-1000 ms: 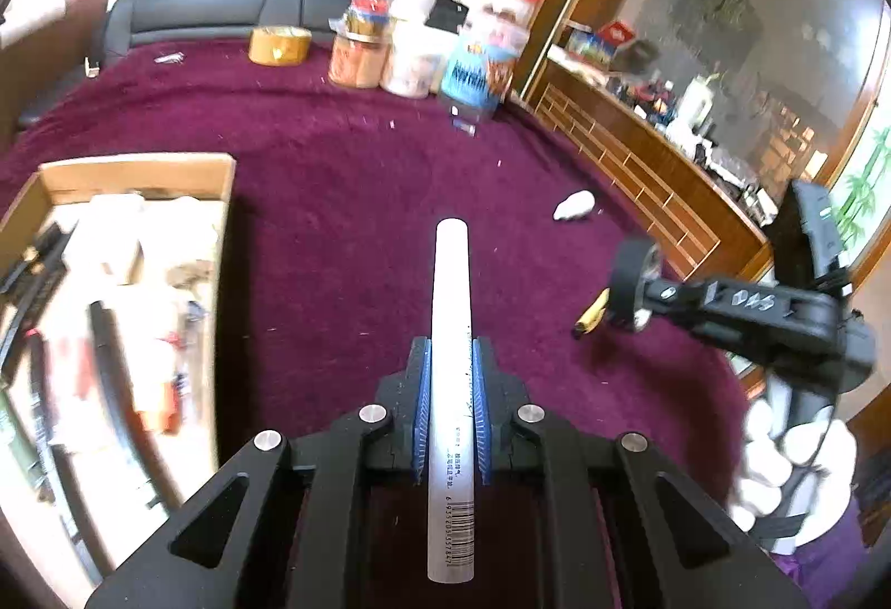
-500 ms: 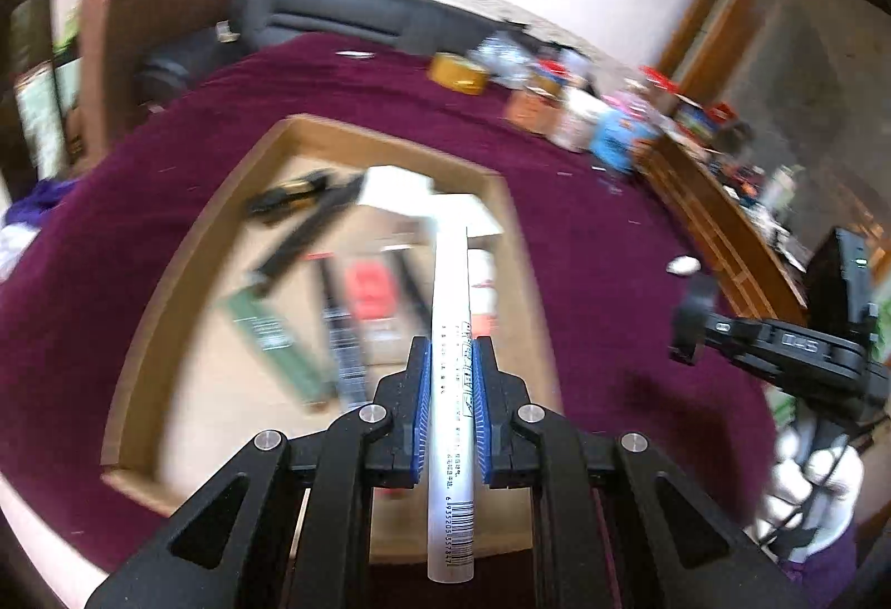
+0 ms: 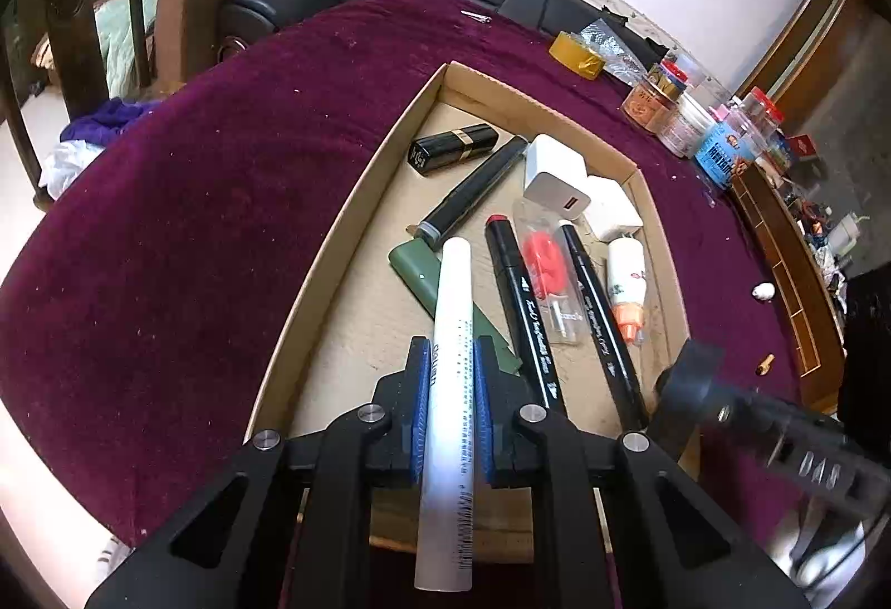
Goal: Organize rigid objects
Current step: 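Carry white marker and tape roll into the cardboard tray and open both grippers, then move both tools from the tray toward the yellow pen and small white bottle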
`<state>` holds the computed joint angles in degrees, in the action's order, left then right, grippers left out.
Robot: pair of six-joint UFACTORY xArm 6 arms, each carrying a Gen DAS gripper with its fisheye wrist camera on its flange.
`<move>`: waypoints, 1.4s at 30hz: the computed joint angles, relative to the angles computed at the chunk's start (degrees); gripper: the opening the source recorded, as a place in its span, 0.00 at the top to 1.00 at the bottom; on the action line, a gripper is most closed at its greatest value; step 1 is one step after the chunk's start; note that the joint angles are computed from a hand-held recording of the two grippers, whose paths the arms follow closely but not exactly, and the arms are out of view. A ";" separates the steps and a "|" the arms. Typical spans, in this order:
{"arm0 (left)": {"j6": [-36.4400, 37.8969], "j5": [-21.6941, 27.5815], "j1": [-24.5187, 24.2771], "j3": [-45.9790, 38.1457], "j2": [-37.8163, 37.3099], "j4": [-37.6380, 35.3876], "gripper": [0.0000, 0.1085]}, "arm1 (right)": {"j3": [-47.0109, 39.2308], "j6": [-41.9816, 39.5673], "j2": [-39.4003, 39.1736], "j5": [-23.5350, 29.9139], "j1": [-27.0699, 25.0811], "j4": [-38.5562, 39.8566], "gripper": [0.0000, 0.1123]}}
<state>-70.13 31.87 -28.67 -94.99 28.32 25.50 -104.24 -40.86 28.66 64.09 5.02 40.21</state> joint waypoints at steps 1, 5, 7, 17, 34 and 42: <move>0.30 0.24 0.02 -0.16 0.14 -0.15 0.89 | -0.16 -0.13 0.17 -0.29 0.35 -0.83 0.93; 3.14 2.28 0.34 -4.71 3.51 -3.56 0.88 | 1.43 0.02 -0.57 -3.62 2.60 -5.55 0.93; 1.61 3.19 0.77 -5.82 4.16 -3.20 0.79 | 0.38 1.04 0.10 -4.09 3.52 -8.39 0.93; 2.12 3.10 1.58 -10.60 7.58 -6.83 0.69 | -5.12 7.10 4.31 -6.45 5.66 -17.46 0.93; -17.70 2.36 -0.92 2.09 -5.22 16.49 0.45 | -1.93 3.48 0.79 -0.80 2.58 -10.83 0.86; -26.64 11.04 -5.60 0.26 -6.72 34.81 0.38 | 8.30 -1.84 -6.52 -9.95 1.03 -4.60 0.86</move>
